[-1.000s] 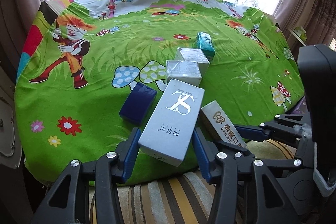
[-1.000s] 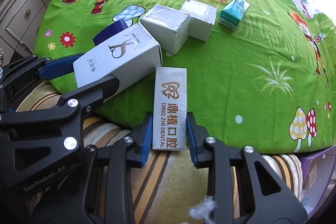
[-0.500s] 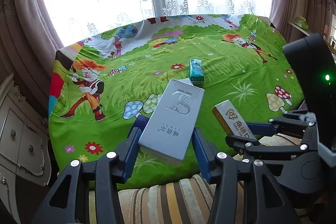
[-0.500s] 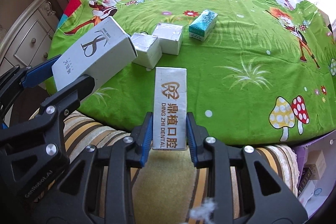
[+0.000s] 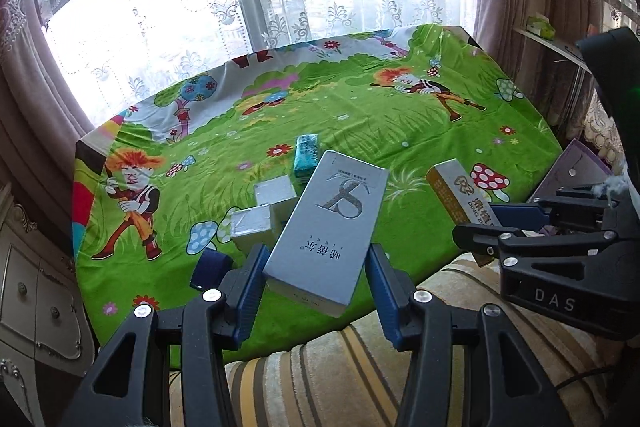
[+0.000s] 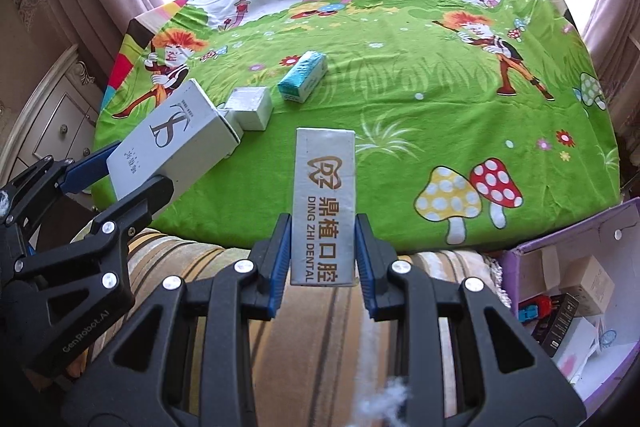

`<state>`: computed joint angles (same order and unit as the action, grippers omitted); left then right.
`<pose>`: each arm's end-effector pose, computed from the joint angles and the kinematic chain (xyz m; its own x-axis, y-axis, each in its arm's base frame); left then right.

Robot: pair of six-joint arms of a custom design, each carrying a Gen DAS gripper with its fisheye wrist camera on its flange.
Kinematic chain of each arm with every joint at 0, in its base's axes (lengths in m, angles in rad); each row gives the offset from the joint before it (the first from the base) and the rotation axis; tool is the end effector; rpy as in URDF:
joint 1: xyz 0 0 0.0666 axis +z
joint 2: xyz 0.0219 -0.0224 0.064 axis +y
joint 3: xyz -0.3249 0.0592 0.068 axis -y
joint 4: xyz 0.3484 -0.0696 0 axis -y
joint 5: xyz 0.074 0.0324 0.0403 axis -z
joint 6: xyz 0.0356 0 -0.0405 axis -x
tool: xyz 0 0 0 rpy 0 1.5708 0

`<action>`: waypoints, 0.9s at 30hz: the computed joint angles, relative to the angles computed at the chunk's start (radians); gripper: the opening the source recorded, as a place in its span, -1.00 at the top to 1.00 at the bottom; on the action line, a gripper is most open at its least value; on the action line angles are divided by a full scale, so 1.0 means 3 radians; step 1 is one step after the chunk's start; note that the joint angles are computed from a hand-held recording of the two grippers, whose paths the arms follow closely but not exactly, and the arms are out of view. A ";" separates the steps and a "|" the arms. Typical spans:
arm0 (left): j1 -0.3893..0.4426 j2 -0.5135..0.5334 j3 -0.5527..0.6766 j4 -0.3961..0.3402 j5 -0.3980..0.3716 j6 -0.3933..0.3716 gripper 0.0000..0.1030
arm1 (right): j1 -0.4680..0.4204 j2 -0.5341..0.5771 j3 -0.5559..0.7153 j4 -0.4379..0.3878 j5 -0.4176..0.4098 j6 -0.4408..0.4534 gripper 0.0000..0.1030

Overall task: Organize rigid objects
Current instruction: 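Carry the S-logo box and DENTAL box over the purple box, then open both grippers to drop the two boxes into the purple box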

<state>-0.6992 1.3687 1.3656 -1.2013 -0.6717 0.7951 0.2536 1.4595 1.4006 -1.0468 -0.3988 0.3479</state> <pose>0.3263 -0.2459 0.3663 -0.7382 -0.1094 -0.6657 -0.2769 0.9490 0.1511 0.4312 0.1256 0.3450 -0.6771 -0.5000 -0.5400 -0.6708 0.7211 0.1734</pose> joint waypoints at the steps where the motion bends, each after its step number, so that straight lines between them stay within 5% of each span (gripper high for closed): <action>1: -0.0021 0.0060 0.0073 0.0022 0.0013 -0.0048 0.02 | -0.0062 0.0000 0.0009 -0.0008 -0.0016 0.0008 0.33; 9: -0.0095 0.0564 0.0617 0.0316 0.0439 -0.0317 0.02 | -0.0599 0.0030 0.0083 -0.0075 -0.0174 0.0104 0.33; 13: -0.0100 0.0797 0.0865 0.0513 0.0860 -0.0369 0.02 | -0.0887 0.0087 0.0170 -0.0059 -0.0184 0.0108 0.33; 21: -0.0125 0.1221 0.1297 0.0822 0.1607 -0.0251 0.02 | -0.1405 0.0318 0.0394 -0.0007 -0.0017 0.0115 0.33; 27: -0.0157 0.1452 0.1551 0.0788 0.1833 -0.0228 0.01 | -0.1670 0.0485 0.0535 -0.0016 0.0073 0.0085 0.32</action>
